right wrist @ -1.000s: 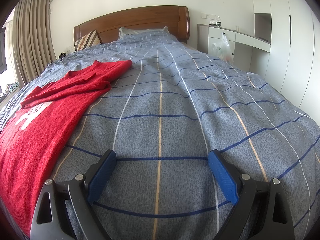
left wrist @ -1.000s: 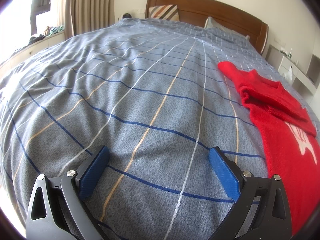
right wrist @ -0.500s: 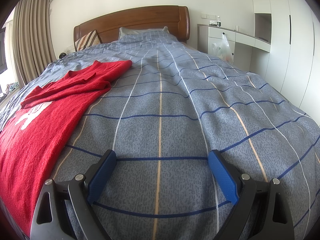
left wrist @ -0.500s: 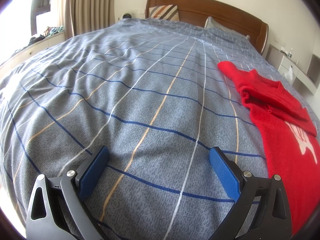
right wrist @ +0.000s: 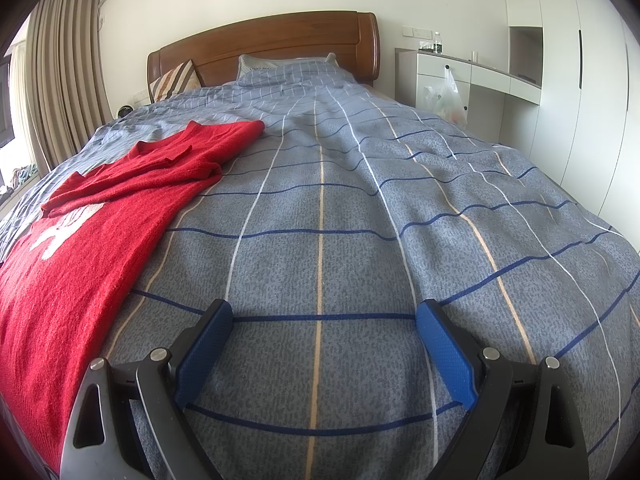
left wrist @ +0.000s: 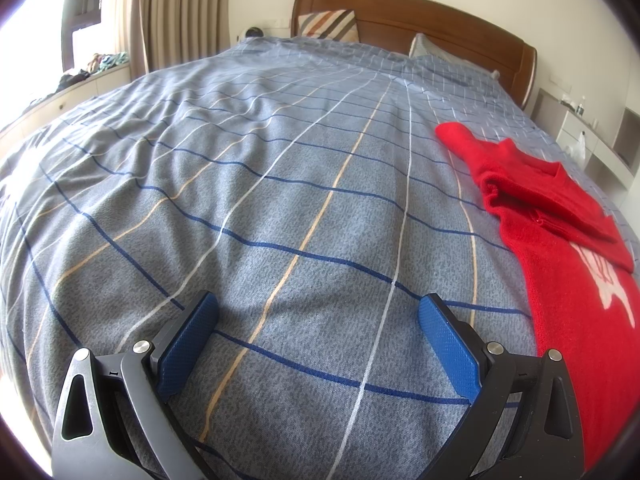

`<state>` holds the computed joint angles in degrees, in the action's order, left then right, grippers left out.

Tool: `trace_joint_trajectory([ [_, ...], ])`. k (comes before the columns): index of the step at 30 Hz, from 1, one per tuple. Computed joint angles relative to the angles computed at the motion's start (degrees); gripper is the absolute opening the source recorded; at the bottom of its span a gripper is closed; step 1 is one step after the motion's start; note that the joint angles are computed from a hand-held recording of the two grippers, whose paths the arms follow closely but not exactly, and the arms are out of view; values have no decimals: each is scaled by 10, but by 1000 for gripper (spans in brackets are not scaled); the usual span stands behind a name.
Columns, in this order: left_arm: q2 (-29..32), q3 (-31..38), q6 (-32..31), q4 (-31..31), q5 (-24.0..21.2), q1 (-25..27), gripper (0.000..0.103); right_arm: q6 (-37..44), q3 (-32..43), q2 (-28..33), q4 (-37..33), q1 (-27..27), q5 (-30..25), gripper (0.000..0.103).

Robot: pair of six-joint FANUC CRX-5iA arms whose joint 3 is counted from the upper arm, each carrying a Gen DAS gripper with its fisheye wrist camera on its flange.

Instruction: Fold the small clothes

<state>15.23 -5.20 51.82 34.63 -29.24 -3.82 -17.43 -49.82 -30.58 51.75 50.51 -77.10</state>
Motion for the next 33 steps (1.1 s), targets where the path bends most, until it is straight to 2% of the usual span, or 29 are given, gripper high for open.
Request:
trace_joint_trajectory([
  [33,1,5,3,-9,0,1,101,0,0,0,0,-1,1,92],
])
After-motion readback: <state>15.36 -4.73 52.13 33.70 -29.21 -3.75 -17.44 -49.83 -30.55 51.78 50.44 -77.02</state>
